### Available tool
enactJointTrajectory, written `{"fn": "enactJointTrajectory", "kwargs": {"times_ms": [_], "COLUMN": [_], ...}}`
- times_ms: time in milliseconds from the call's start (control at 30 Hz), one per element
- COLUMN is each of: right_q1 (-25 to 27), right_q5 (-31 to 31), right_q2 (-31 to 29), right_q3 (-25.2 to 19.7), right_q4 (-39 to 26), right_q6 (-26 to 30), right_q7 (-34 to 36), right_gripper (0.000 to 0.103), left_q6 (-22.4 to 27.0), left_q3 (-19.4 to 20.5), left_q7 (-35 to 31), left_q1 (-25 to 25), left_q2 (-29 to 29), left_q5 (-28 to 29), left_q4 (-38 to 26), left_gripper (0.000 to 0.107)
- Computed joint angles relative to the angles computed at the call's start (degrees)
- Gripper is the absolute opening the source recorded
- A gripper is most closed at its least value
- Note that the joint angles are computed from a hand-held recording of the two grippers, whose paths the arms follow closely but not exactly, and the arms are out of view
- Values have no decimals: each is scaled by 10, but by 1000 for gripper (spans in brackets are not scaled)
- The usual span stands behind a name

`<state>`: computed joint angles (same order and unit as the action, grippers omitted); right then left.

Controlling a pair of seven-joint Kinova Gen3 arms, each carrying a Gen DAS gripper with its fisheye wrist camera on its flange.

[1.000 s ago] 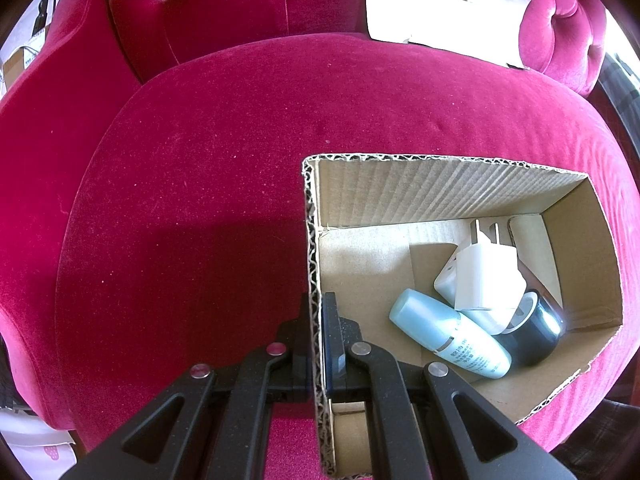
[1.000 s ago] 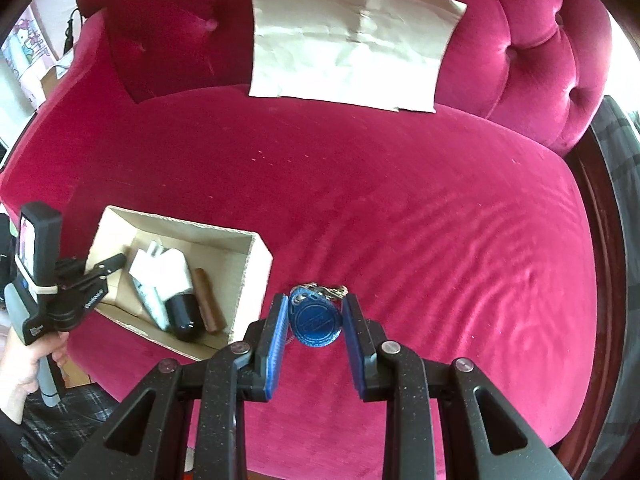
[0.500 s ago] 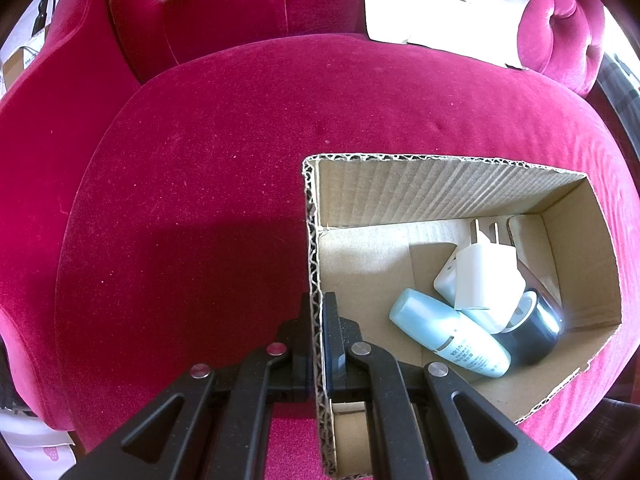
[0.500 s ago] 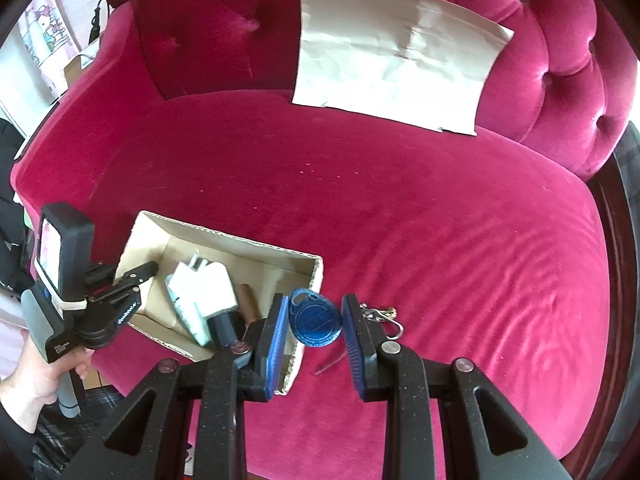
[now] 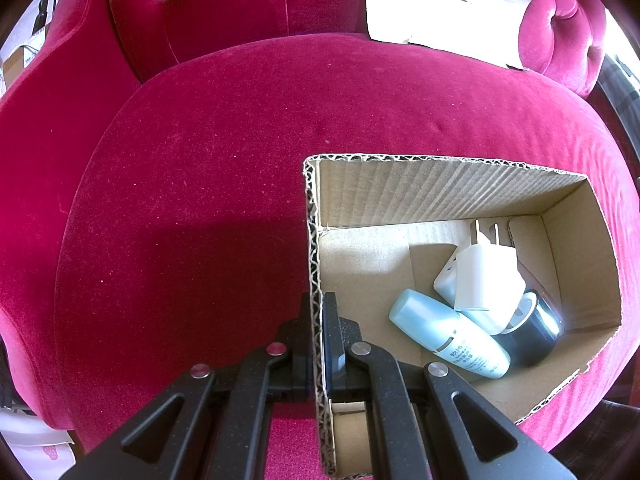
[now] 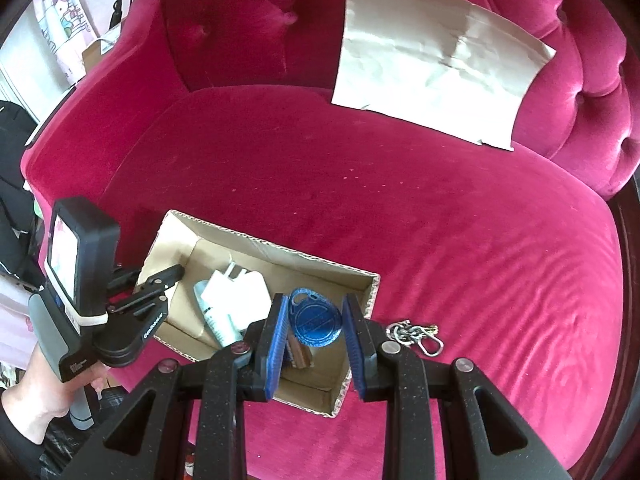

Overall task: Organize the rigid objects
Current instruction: 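Lift the blue key fob and carry it over the box with the right gripper, then lower the key fob into the box and open the right gripper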

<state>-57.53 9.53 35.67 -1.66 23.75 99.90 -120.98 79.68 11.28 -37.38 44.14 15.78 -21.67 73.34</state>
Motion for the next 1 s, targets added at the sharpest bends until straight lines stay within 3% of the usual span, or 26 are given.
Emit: {"fn": "enactJointTrajectory", "kwargs": {"times_ms": [333, 1000], "right_q1": [-5, 1], "right_q5": [-13, -30], "right_q2": [25, 27], "right_q3": [0, -20], "right_q4": [-20, 63], "right_q6": [-10, -75], "right_q7": [10, 4], "right_gripper": [29, 29], "left_q6": [-4, -7], "left_q3": [0, 2], "left_q7": [-2, -5], "left_q1": [1, -3], "left_q2": [-2, -5], "left_q5": [-2, 1], "left_q4": [4, 8], "left_gripper": [3, 3]}}
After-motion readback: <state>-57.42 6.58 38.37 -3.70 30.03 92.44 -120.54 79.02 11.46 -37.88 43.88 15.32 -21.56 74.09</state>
